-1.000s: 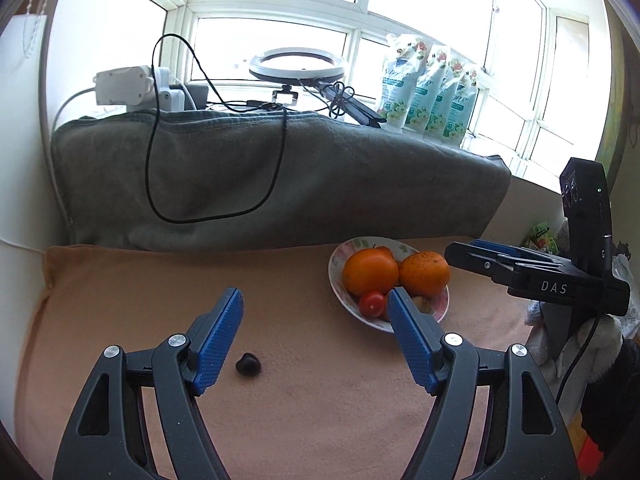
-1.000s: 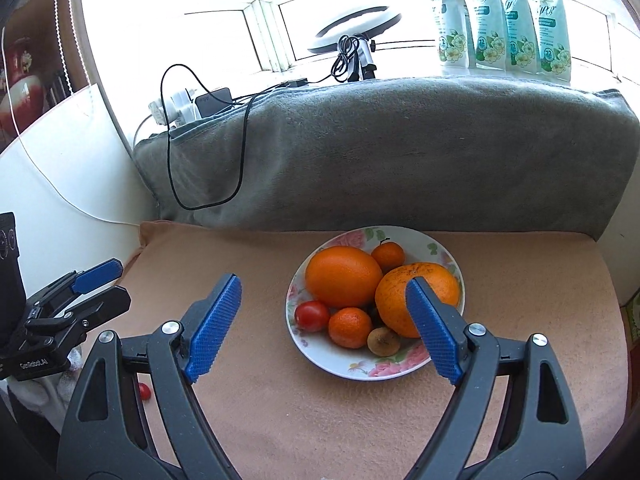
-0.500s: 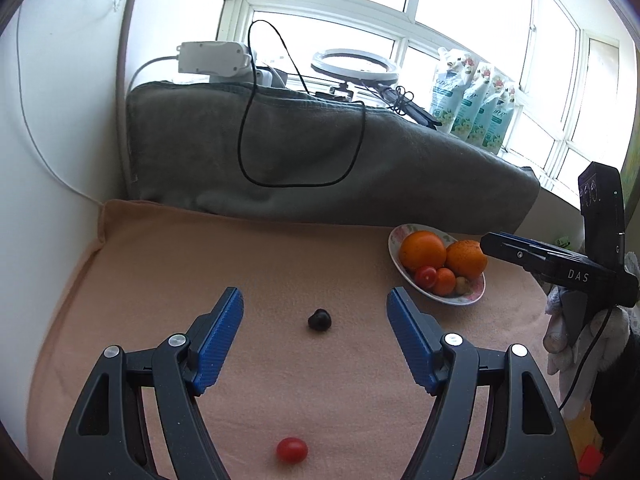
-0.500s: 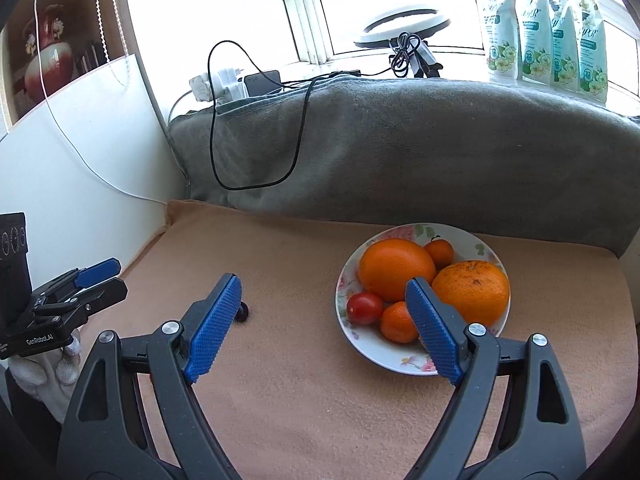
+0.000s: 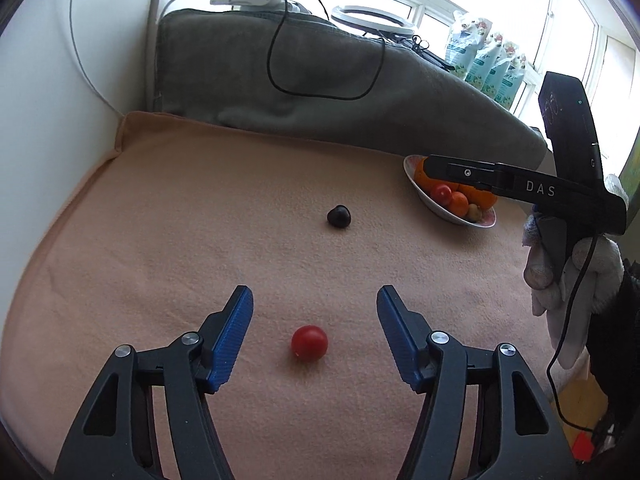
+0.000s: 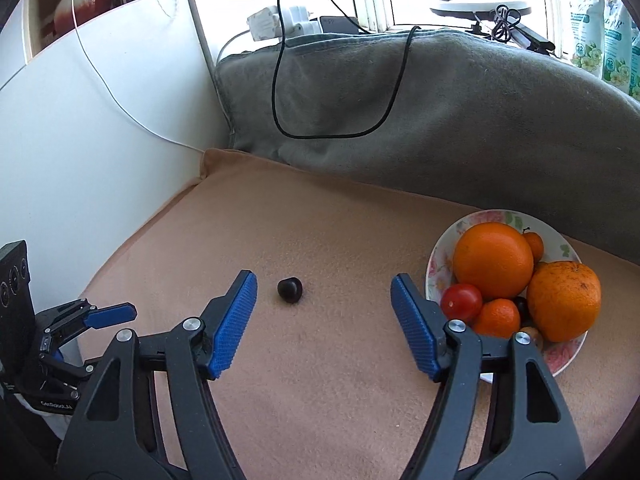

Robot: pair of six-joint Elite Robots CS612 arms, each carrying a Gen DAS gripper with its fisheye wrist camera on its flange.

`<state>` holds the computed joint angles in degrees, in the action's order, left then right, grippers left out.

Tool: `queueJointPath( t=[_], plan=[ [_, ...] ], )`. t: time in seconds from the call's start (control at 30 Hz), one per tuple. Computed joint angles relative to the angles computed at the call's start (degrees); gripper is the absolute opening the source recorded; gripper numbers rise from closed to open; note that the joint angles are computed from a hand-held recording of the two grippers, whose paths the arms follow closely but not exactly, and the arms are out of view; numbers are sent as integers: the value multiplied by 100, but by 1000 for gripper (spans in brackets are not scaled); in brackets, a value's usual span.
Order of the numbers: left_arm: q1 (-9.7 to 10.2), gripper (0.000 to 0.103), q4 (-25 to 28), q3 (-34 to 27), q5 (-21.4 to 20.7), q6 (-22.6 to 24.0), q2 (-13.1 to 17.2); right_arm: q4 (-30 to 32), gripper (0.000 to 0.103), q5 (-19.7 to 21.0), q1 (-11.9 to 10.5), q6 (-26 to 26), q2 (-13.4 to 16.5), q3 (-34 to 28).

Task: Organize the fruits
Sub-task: 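Close the right gripper on the dark plum while the left gripper grasps the small red tomato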

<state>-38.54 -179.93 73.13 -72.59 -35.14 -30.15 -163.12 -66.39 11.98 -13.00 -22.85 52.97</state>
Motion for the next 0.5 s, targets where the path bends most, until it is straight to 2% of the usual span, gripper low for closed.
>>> queueJointPath(
  t=[0.17, 0.5],
  plan=[
    [-1, 55, 149, -34, -168, -118, 74, 495, 55, -132, 96, -338, 169, -298],
    [38, 43, 314, -120, -424, -213, 173, 1322, 47, -326, 200, -583, 560, -1022]
  ],
)
